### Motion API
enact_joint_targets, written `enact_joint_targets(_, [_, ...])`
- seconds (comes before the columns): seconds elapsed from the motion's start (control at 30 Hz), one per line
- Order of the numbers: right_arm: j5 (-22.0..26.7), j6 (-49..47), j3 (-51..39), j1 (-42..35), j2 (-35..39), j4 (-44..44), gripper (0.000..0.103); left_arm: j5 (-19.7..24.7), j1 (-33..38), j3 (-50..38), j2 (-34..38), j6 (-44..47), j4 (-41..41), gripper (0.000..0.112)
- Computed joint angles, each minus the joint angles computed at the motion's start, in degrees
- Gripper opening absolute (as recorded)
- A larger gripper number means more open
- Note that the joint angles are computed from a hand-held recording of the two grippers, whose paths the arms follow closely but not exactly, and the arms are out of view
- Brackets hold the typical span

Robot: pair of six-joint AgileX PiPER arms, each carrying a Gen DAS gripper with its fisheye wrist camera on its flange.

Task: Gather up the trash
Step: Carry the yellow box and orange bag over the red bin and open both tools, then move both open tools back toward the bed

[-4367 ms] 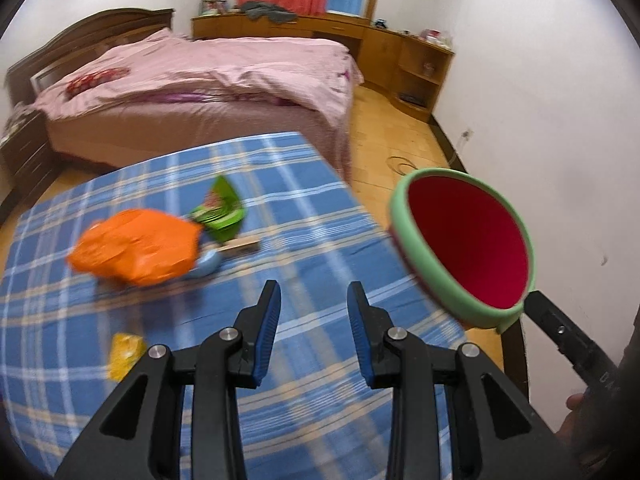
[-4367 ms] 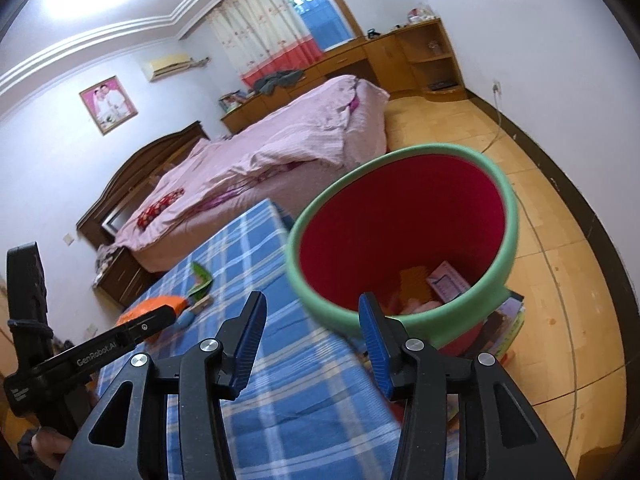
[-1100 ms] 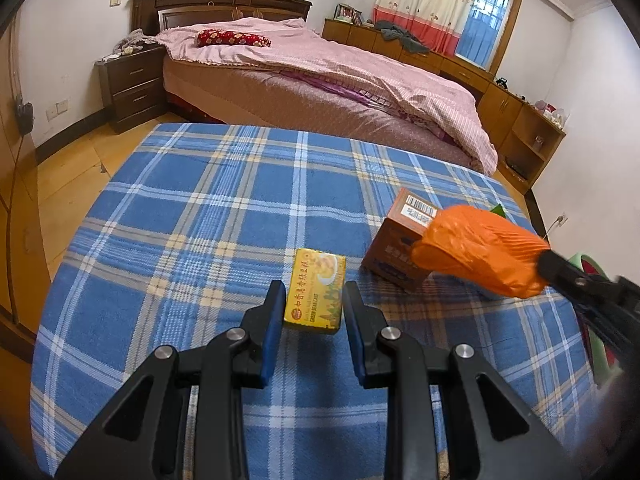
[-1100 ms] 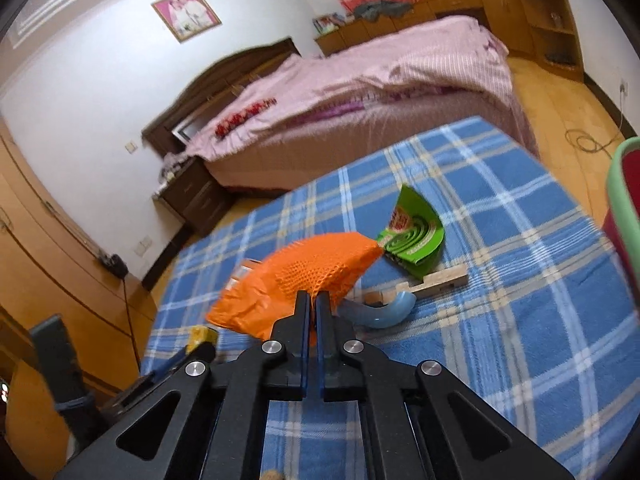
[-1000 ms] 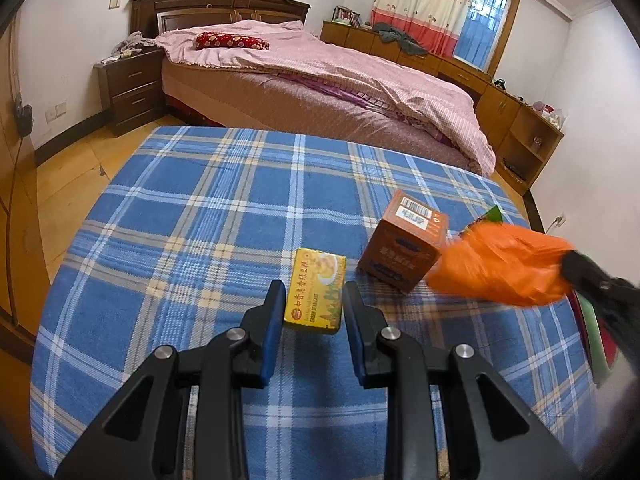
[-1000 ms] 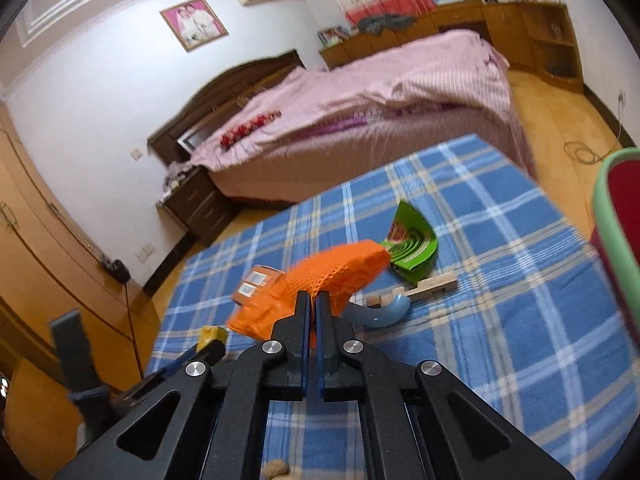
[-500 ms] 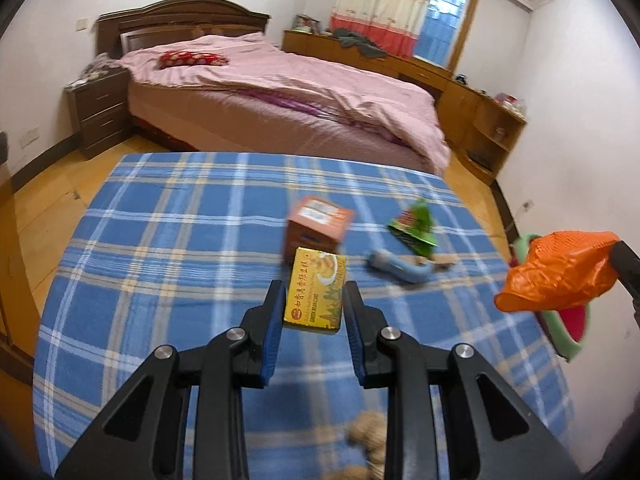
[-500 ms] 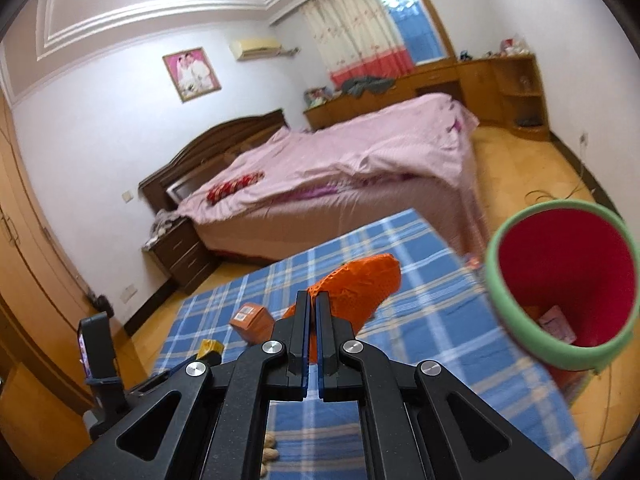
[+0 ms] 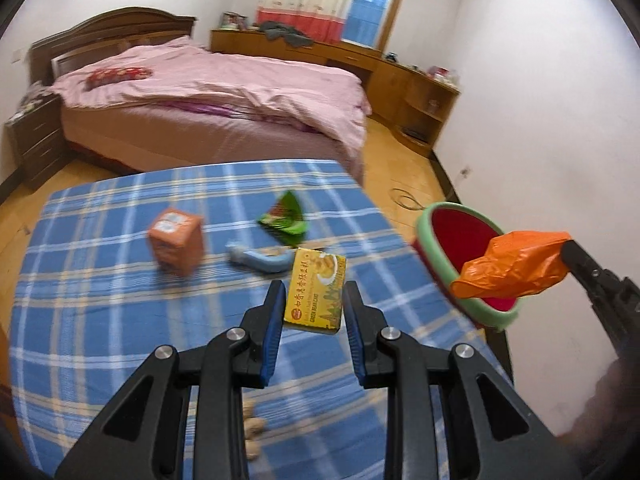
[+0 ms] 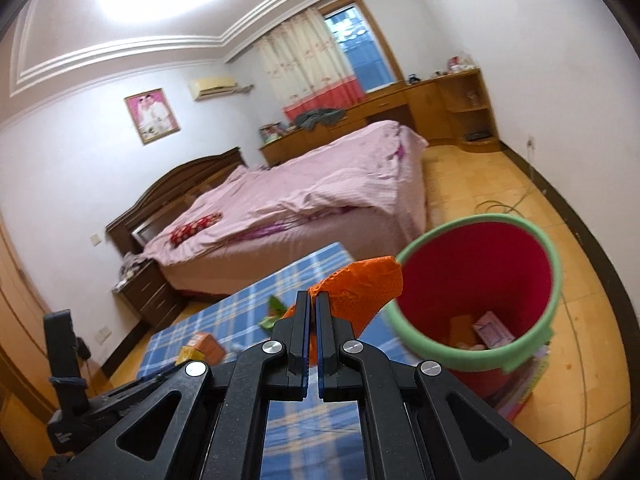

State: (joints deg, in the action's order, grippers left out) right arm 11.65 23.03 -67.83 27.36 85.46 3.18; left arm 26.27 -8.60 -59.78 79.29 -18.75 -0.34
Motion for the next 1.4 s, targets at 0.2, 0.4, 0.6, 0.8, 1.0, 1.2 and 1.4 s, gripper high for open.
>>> enact_joint_targets(0.2, [-1.1,-7.1,3.5,-5.2,-1.9,7.4,0.002,0.9,-5.1,-7.2,6.1,5.2,-4.7,0.029])
enact_joint_targets(0.4, [-1.6,-22.1,5.6,-11.3,-1.6,22.4,0.002,2.2,-10.3,-15.9,13.8,4.2,-2.5,0.029])
enact_joint_targets(0.6, [-0.2,-42.8,4.9,-17.2,1.7,42.6,0.002,5.0,-13.4,-26.1,22.6,4.8,-2.5,0.029])
enact_joint_targets(0.8, [2.7,-57.5,3.4,-21.7,6.5,56.9,0.003,8.4,-16.1,-36.7,31.4,4.2,-1.1,0.029])
enact_joint_targets(1.0, [4.4,-63.1,2.4,-23.9,9.8,61.5,0.006,11.9,-17.3,-46.8,39.6,6.4,-2.2,0.029])
enact_joint_targets(1.2, [6.3,-66.8,2.1,-25.9,11.7,65.4,0.012,16.7,-19.4,-53.6,44.5,4.6,2.1,0.033])
enact_joint_targets(1.4, [8.3,-70.4,2.9,-27.7,11.9,69.8,0.019,18.0,-20.0,-54.4,45.0,2.8,4.4,0.038])
